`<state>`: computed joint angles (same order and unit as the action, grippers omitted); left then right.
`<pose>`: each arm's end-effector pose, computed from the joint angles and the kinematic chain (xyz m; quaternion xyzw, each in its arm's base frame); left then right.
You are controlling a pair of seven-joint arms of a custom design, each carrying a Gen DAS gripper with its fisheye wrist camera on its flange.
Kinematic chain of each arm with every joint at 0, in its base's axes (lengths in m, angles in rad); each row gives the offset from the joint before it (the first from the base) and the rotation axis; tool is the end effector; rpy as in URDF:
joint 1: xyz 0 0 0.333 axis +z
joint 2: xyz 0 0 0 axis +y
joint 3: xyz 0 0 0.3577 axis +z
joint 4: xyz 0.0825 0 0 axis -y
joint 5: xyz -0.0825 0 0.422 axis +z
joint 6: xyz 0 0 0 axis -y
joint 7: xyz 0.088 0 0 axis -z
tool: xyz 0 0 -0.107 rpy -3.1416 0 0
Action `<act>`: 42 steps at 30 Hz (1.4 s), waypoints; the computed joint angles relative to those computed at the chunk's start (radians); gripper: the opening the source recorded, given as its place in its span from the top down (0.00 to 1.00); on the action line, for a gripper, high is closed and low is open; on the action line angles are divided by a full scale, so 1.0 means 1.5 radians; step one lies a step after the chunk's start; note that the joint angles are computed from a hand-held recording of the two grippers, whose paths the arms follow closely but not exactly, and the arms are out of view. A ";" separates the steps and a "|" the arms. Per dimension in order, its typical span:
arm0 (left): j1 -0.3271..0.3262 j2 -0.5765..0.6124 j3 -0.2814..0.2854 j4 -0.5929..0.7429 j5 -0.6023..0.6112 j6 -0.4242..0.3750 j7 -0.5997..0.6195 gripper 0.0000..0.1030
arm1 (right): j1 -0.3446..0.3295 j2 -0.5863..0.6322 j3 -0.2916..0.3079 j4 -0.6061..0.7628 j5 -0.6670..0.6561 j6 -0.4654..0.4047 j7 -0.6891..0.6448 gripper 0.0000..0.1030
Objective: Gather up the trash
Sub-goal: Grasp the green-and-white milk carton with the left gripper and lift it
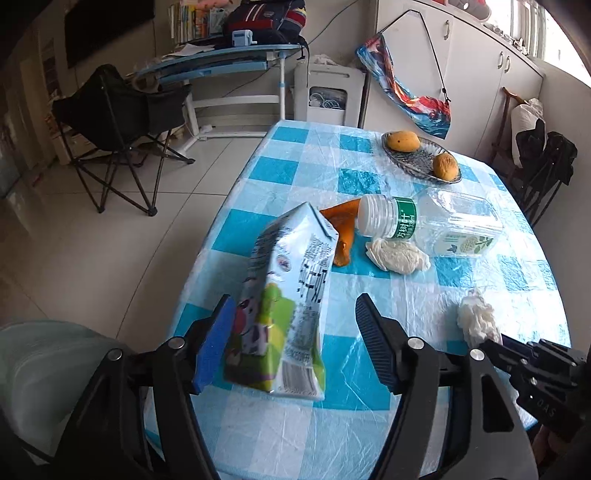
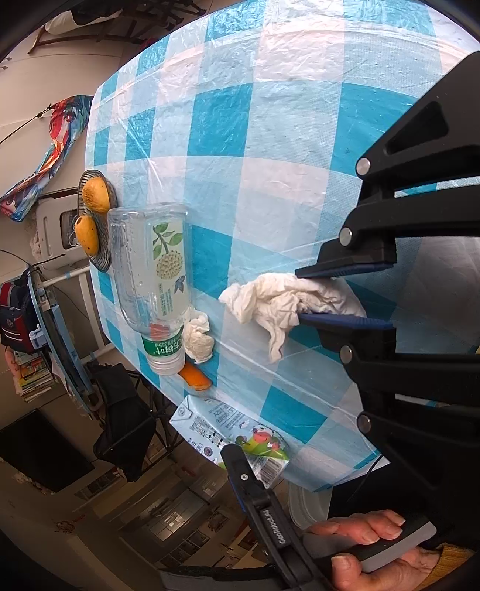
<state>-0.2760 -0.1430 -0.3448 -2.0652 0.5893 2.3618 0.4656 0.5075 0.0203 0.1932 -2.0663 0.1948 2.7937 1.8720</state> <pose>0.4730 -0.3412 0.5689 -0.7117 0.6183 -0.2205 0.2501 0.4905 0.4010 0.5278 -0.7365 0.5785 -0.0347 0.3489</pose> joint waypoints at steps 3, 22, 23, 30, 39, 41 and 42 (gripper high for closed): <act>0.000 0.018 0.006 0.005 -0.010 0.002 -0.005 0.40 | 0.001 -0.001 0.000 -0.002 -0.013 0.003 0.011 0.81; 0.021 -0.044 -0.024 -0.077 -0.010 0.109 -0.055 0.49 | 0.008 -0.017 0.000 -0.027 -0.098 0.022 0.095 0.81; 0.022 -0.045 -0.026 -0.079 -0.010 0.109 -0.056 0.49 | 0.009 -0.019 0.000 -0.029 -0.098 0.024 0.096 0.81; 0.023 -0.054 -0.037 -0.085 -0.007 0.106 -0.059 0.49 | 0.012 -0.026 -0.001 -0.038 -0.102 0.027 0.106 0.81; 0.021 -0.075 -0.045 -0.106 -0.022 0.113 -0.057 0.50 | 0.018 -0.041 0.000 -0.056 -0.114 0.039 0.126 0.81; 0.022 -0.083 -0.048 -0.114 -0.025 0.121 -0.056 0.49 | 0.022 -0.050 0.001 -0.066 -0.115 0.044 0.130 0.81; 0.023 -0.087 -0.050 -0.116 -0.026 0.124 -0.055 0.49 | 0.024 -0.055 0.002 -0.070 -0.114 0.047 0.130 0.81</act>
